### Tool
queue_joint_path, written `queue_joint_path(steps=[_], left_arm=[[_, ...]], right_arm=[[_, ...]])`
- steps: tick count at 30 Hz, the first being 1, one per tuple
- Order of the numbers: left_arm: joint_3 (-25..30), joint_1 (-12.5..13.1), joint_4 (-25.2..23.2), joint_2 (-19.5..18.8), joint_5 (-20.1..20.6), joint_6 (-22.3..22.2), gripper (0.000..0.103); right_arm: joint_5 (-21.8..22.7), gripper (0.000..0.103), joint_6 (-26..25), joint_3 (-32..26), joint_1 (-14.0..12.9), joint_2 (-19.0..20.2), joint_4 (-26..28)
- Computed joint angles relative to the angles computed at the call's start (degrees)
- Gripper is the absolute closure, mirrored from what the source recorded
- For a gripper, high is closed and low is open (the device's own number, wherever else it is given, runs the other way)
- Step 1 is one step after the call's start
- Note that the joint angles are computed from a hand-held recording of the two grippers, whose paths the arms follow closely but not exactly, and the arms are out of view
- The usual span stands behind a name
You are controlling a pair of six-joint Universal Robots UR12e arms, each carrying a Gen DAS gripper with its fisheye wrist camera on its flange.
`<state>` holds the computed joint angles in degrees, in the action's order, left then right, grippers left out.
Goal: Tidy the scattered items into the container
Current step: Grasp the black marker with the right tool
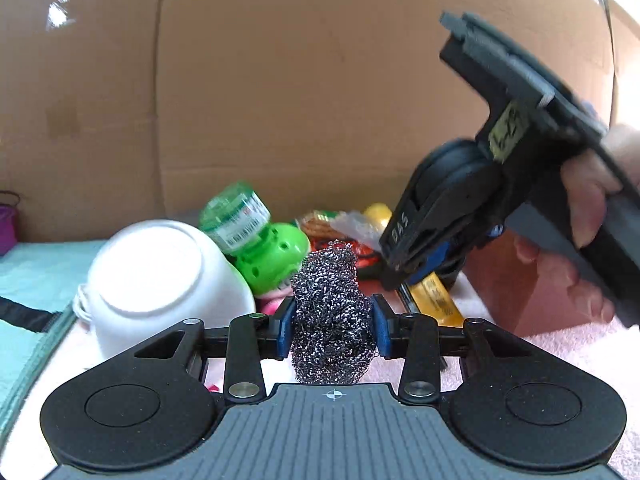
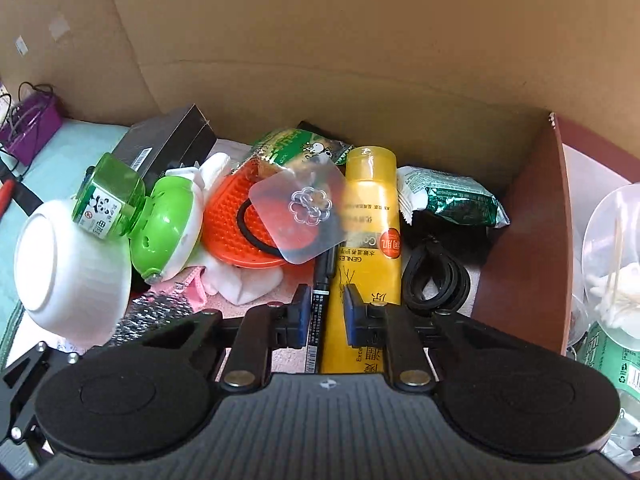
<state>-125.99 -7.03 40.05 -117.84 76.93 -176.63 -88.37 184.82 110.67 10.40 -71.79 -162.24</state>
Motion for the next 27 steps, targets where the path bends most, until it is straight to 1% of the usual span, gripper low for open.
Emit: queue_joint_path(steps=[2, 4, 6, 7, 8, 9, 10, 11, 12, 14, 18, 20, 24, 27], left_arm=[[-0.79, 0.46, 1.37, 0.33, -0.4, -0.23, 0.064], [-1.51, 0.95, 2.5, 0.53, -0.62, -0.62, 0.064], [-1.34, 1.89, 2.55, 0.57, -1.28, -0.88, 0.064], [-1.42, 1.84, 3.17, 0.44, -0.35, -2.21, 0.064], [0.89, 1.43, 1.38, -0.08, -0.37, -2.09, 0.064], [1.46, 0.78, 0.82, 0.11, 0.47, -2.75, 0.064], [1.19, 0.92, 1.07, 0.24, 0.42, -2.87, 0.064], [2.01, 1.15, 0.33, 0.17, 0.21, -2.72, 0.064], [2.24, 1.23, 0.21, 0.14, 0.17, -2.52, 0.064], [2.07, 1.31, 0.5, 0.22, 0.18, -2.44, 0.064], [-0.66, 1.17, 1.85, 2.3, 0.06, -2.34, 0.064], [-0.52, 1.03, 2.19, 2.13, 0.19, -2.33, 0.064], [-0.69, 0.72, 2.72, 2.2, 0.23, -2.18, 0.064], [-0.79, 0.51, 2.91, 2.61, 0.17, -1.86, 0.064]], right_arm=[[0.55, 0.083, 0.63, 0.14, 0.1, -0.23, 0.17], [-1.81, 0.083, 0.16, 0.04, 1.02, -0.06, -0.03], [-5.06, 0.085, -1.25, -0.06, 2.2, 0.31, -0.61], [-6.39, 0.085, -1.57, -0.07, 2.66, 0.45, -0.88], [-7.37, 0.085, -1.77, -0.07, 3.01, 0.56, -1.1], [-8.21, 0.085, -1.99, -0.02, 3.31, 0.67, -1.49], [-9.3, 0.088, -2.51, 0.08, 3.67, 0.81, -1.98], [-10.35, 0.09, -2.89, 0.26, 3.98, 0.93, -2.78], [-10.55, 0.09, -2.68, 0.48, 4.02, 0.91, -3.35], [-9.59, 0.091, -2.01, 1.07, 3.67, 0.56, -4.13], [-4.13, 0.093, -0.25, 2.85, 1.96, -1.12, -5.11], [-1.41, 0.093, 0.2, 4.1, 1.23, -2.24, -6.01], [1.91, 0.093, 1.08, 6.37, 0.22, -4.33, -8.1], [2.87, 0.093, 2.32, 7.87, 0.06, -5.68, -10.51]])
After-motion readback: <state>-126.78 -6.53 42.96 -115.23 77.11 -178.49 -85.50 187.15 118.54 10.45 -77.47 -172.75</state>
